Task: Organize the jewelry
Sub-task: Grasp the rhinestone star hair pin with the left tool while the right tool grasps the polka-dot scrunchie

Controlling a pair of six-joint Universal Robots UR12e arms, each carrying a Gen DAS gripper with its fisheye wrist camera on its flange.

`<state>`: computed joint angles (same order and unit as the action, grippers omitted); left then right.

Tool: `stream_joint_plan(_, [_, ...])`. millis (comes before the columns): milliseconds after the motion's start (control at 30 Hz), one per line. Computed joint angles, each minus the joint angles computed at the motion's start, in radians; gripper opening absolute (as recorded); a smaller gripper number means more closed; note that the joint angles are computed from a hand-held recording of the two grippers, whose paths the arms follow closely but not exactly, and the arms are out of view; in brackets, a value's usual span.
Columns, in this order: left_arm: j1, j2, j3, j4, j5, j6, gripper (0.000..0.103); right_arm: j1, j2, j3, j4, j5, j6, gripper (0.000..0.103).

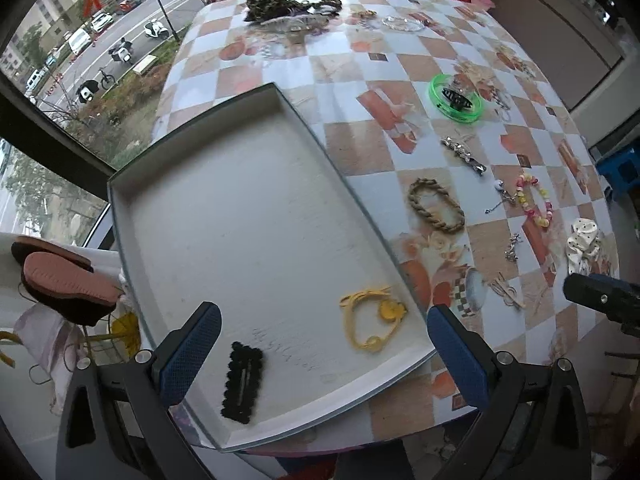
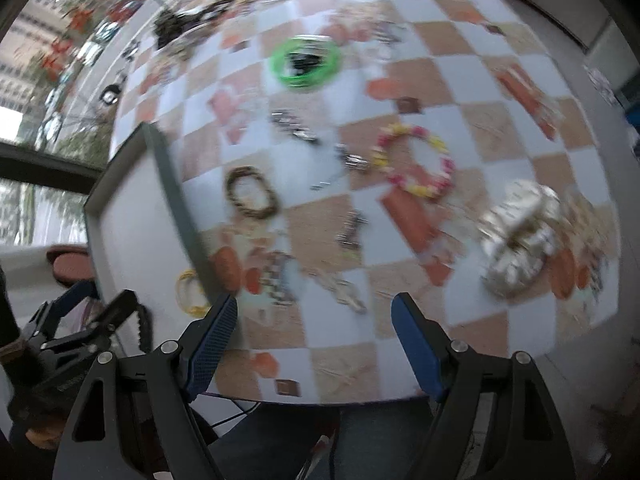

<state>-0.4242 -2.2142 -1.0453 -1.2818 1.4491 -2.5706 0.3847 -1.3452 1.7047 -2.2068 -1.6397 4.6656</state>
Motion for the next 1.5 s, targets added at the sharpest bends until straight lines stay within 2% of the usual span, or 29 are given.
stream_joint_plan(100, [-0.008, -0.008, 0.019, -0.041, -0.015, 0.002, 0.103, -0.001, -0.028, 0.038, 0.010, 0.007, 0.053, 0.082])
stream_joint_plan(233, [-0.026, -0.013, 0.032, -0.053, -0.015, -0.004, 0.103, -0.005, -0.064, 0.086, 0.031, 0.009, 0.104, 0.082])
stream_joint_plan(467, [-0.076, -0.050, 0.096, -0.088, 0.002, -0.067, 0.103, -0.032, -0.132, 0.178, 0.056, 0.034, 0.169, 0.082])
stream_joint_plan(600, [-0.104, -0.090, 0.156, -0.152, 0.019, -0.111, 0.103, -0.048, -0.169, 0.228, 0.055, 0.057, 0.179, 0.082])
stream_joint_plan(767, [-0.125, -0.133, 0.215, -0.197, 0.015, -0.176, 0.103, -0.075, -0.194, 0.279, 0.031, 0.101, 0.145, 0.082])
stream_joint_plan(1033, [-0.146, -0.219, 0.328, -0.239, -0.008, -0.294, 0.103, -0.121, -0.196, 0.339, -0.055, 0.152, 0.086, 0.082])
stream_joint_plan(1100, [-0.152, -0.234, 0.343, -0.241, 0.004, -0.299, 0.097, -0.130, -0.191, 0.343, -0.057, 0.159, 0.064, 0.082])
stream_joint_plan(1167, [-0.159, -0.253, 0.369, -0.257, 0.019, -0.299, 0.096, -0.139, -0.188, 0.345, -0.053, 0.165, 0.039, 0.082])
stream_joint_plan(1267, [-0.168, -0.274, 0.393, -0.269, 0.031, -0.303, 0.082, -0.150, -0.186, 0.351, -0.050, 0.168, 0.015, 0.082])
stream_joint_plan(1367, [-0.176, -0.287, 0.405, -0.273, 0.039, -0.311, 0.082, -0.162, -0.183, 0.351, -0.037, 0.151, -0.010, 0.082])
stream_joint_plan(1433, [-0.181, -0.292, 0.407, -0.272, 0.047, -0.316, 0.076, -0.170, -0.180, 0.349, -0.029, 0.141, -0.015, 0.082])
stream_joint_plan(1500, [-0.187, -0.287, 0.394, -0.250, 0.067, -0.315, 0.074, -0.180, -0.179, 0.343, -0.013, 0.131, -0.022, 0.082])
